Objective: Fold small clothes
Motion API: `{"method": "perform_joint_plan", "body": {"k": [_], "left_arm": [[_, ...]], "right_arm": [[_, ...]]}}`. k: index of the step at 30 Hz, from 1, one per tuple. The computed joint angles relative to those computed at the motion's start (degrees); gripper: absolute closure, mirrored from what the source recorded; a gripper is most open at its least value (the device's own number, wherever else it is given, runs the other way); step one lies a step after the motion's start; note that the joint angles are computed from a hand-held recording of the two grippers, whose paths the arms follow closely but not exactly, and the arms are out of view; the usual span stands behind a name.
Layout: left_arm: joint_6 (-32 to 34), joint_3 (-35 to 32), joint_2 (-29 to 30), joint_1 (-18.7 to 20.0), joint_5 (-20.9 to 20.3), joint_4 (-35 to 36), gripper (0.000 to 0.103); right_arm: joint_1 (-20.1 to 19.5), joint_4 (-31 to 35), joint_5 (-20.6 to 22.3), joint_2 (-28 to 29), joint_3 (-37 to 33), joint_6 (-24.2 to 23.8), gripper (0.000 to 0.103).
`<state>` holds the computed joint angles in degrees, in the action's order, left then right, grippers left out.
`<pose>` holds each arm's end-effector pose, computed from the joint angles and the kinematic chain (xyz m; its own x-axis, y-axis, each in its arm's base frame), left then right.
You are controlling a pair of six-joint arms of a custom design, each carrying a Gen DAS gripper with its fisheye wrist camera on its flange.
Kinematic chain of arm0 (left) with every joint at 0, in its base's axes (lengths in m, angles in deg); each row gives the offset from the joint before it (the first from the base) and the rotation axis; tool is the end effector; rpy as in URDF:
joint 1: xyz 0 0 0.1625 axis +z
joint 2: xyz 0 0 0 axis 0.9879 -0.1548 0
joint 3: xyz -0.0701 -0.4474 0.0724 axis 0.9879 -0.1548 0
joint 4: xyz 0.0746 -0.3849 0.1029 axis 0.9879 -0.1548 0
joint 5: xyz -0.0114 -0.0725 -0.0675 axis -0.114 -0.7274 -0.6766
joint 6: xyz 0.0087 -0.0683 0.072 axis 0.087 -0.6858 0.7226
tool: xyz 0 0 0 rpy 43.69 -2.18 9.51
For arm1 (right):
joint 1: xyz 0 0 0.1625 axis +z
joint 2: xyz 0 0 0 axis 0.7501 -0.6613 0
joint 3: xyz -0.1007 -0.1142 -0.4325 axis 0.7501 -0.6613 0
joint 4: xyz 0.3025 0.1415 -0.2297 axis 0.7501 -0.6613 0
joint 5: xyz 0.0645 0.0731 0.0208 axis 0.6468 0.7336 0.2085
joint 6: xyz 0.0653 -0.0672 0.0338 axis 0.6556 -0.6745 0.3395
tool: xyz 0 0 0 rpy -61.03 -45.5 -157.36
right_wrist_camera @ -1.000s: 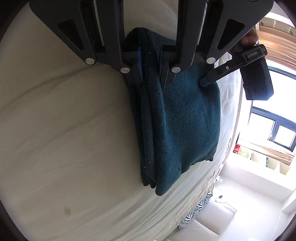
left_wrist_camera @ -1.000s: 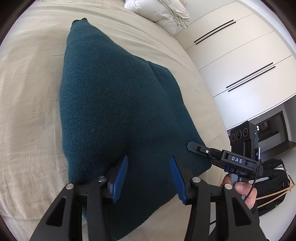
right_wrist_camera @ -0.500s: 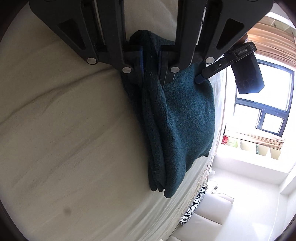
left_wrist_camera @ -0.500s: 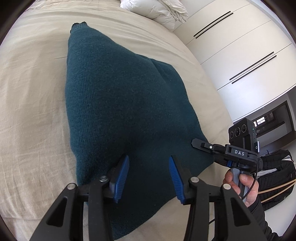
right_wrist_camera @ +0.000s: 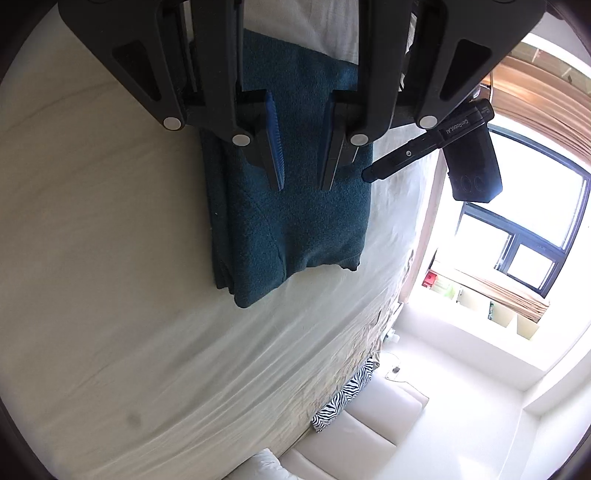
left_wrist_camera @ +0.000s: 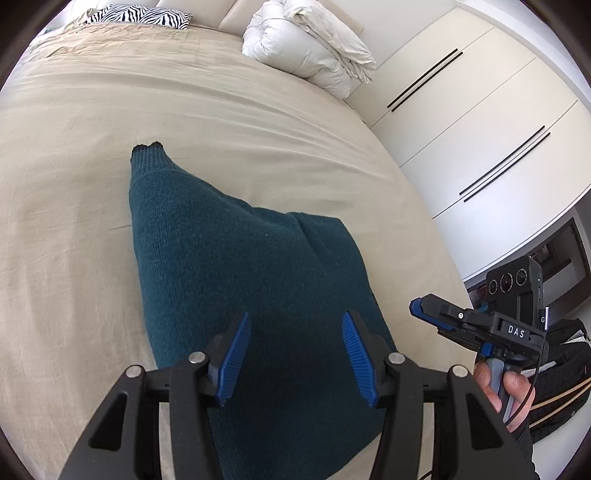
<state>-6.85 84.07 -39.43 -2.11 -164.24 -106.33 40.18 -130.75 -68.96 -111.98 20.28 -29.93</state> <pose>-0.0075 -0.7781 0.2590 -0.9481 0.2935 -0.1226 0.3175 0.8950 -0.3132 0.1193 -0.7218 0.1309 -0.9998 -0.0160 0.0071 -0.0174 0.8621 -0.5064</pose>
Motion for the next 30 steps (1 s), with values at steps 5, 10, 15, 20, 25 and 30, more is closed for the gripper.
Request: {"method": "perform_joint_plan", "body": {"k": [5,10,15,20,25,30], "left_arm": [[-0.7,-8.6,5.7,0.0,2.9,5.6,0.048],[-0.5,-9.6,7.0,1.2,1.1,6.0,0.048],[0.5,-11.1,8.3,1.4,0.8,6.1,0.050],[-4.4,-10.3,6.5,2.1,-2.2,6.9,0.054],[-2.0,0.6,0.3,1.7,-2.7,1.1,0.051],[-0.3,9.8,-4.0,0.9,0.1,-5.8,0.051]], "right_arm": [[0.0,9.2,2.5,6.7,-12.1,1.9,0.085],[0.0,15.7,-3.7,12.0,-21.1,3.2,0.085],[-4.0,13.4,5.7,13.6,-21.1,6.4,0.089],[-3.9,10.3,6.1,11.3,-16.6,6.7,0.086],[-2.6,6.7,5.1,7.8,-8.1,2.6,0.086],[-3.0,0.5,5.7,5.5,0.2,1.0,0.086]]}}
